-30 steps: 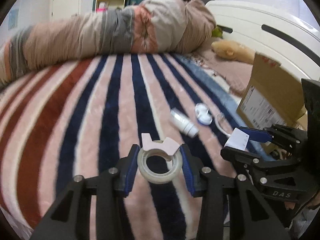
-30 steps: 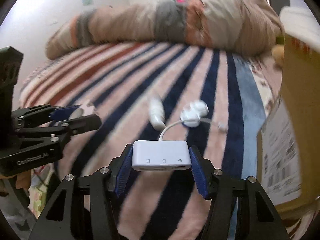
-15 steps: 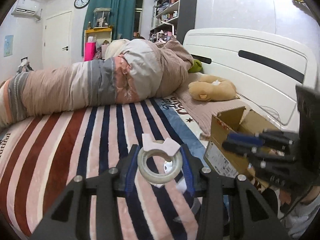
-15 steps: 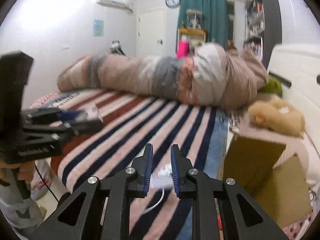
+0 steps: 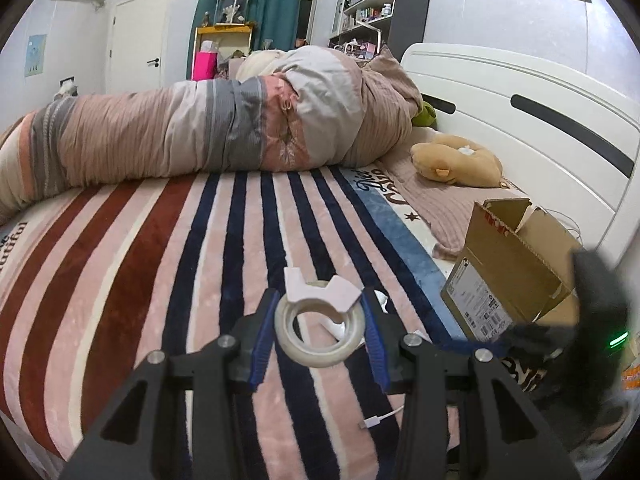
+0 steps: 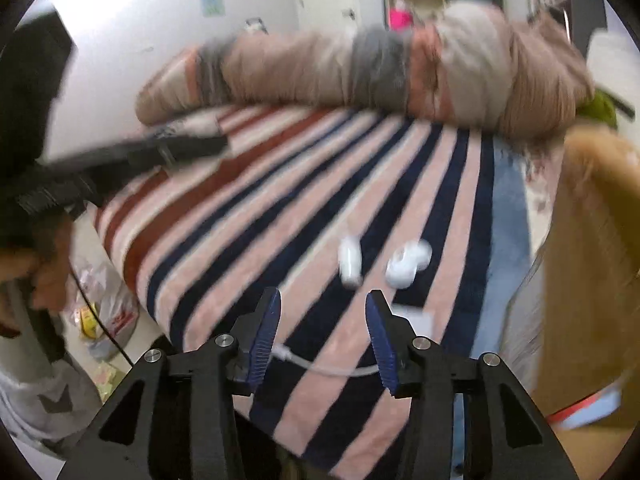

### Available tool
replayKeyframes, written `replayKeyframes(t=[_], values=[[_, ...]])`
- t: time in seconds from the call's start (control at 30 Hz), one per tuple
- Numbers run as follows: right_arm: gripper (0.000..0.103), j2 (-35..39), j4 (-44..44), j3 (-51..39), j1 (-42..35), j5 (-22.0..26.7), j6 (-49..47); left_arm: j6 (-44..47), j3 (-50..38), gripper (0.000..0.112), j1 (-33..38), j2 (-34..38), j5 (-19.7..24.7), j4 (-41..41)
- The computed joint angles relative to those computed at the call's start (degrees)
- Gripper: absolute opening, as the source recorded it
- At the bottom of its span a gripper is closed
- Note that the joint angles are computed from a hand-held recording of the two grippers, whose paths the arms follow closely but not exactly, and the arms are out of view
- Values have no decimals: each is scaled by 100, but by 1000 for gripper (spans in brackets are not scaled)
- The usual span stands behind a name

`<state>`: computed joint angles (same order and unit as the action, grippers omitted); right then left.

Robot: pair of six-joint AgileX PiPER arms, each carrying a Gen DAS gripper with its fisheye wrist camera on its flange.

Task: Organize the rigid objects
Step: 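Close the right gripper on the white adapter and lift it off the blanket, then drop the tape roll in the box while the right gripper drops the adapter in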

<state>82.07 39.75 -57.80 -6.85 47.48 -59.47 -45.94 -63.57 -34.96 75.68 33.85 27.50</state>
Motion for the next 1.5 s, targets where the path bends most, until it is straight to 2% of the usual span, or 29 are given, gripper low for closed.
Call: replayKeyframes(t=[0.07, 0.13, 0.17, 0.23, 0.37, 0.4, 0.43, 0.53, 0.6, 0.7, 0.93, 1.13, 1.27, 1.37, 1.5], values=[[56, 219, -444, 324, 211, -986, 752, 92, 79, 38, 75, -4, -89, -106], [64, 476, -825, 465, 302, -1684, 1334, 194, 118, 38, 149, -7, -144, -220], [64, 716, -847, 425, 266, -1814, 1435, 220, 144, 38, 171, -14, -167, -253], [64, 1059, -371, 285, 72, -1636, 1006, 270, 196, 38, 216, -21, -214, -308], [64, 1110, 508, 491, 88, -2103, 17, 316, 257, 38, 293, -9, -280, -391], [62, 1142, 597, 498, 122, -2183, -94, 331, 273, 38, 310, -11, -295, -415], [50, 1163, 601, 473, 150, -2230, -101, 341, 282, 38, 321, -9, -303, -427], [51, 1107, 552, 536, 265, -2403, -86, 405, 294, 38, 352, -16, -306, -477], [51, 1002, 700, 602, 274, -2374, -326, 394, 294, 38, 353, -20, -305, -473], [51, 746, 934, 602, 293, -2065, -613, 362, 296, 38, 354, -66, -292, -447], [51, -225, 1396, 182, 163, -751, -924, 480, 82, 38, 243, -401, -127, -433], [51, -735, 1889, -528, -824, 86, -1211, 869, -750, 38, -145, -275, 82, -551], [51, -718, 2100, -855, -1754, 194, -1518, 1500, -1590, 38, -504, 240, 99, -1075], [51, -476, 2002, -1149, -2251, 135, -1555, 1551, -2414, 38, -936, 839, 393, -877], [51, -57, 1833, -1299, -2464, -789, -1924, 2277, -3604, 38, -1168, 1753, 698, -1537]])
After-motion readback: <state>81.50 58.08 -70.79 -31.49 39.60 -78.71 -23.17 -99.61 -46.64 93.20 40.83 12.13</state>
